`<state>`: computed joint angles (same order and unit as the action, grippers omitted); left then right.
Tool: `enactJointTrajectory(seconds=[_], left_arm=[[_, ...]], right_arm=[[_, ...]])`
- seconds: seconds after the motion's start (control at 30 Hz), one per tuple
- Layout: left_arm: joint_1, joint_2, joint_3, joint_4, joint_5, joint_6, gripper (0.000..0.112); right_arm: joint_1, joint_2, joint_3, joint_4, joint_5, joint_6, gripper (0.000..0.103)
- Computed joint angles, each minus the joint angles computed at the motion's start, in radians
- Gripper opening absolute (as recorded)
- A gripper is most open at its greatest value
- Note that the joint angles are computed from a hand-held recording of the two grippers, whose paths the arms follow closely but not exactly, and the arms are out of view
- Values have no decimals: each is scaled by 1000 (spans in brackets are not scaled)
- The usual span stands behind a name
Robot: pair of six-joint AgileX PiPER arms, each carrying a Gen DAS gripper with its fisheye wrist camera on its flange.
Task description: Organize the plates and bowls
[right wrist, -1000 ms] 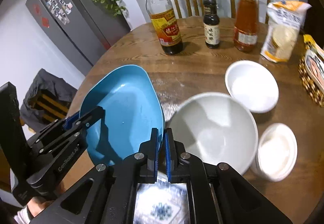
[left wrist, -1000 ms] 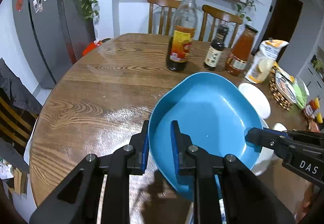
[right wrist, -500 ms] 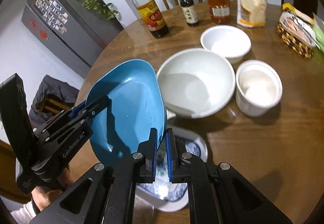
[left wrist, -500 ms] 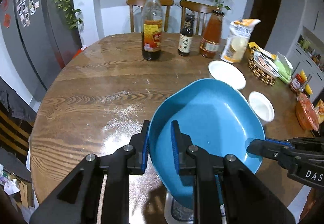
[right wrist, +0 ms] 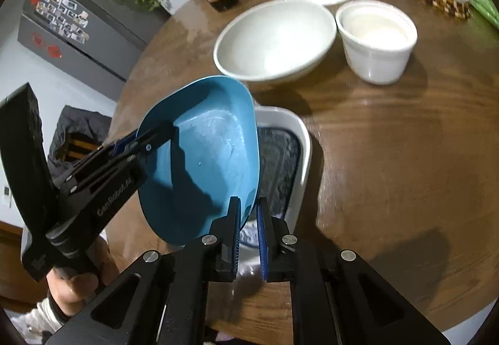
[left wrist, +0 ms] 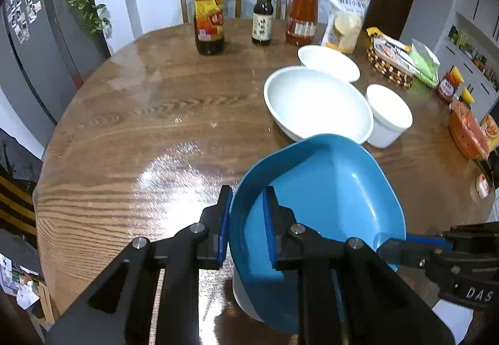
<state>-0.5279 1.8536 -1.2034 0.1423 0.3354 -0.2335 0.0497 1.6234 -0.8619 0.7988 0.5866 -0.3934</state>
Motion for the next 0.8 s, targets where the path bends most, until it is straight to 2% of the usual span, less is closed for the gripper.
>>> enactJointTrajectory(seconds=[0.5,0.8], left_arm=[[-32,108,-83,4,62,19,22],[-41,133,-107,34,71,13,23]], right_arm=[[-3,34,58,53,-7,-53,15],[20,56,41,28,-18,-17,16]])
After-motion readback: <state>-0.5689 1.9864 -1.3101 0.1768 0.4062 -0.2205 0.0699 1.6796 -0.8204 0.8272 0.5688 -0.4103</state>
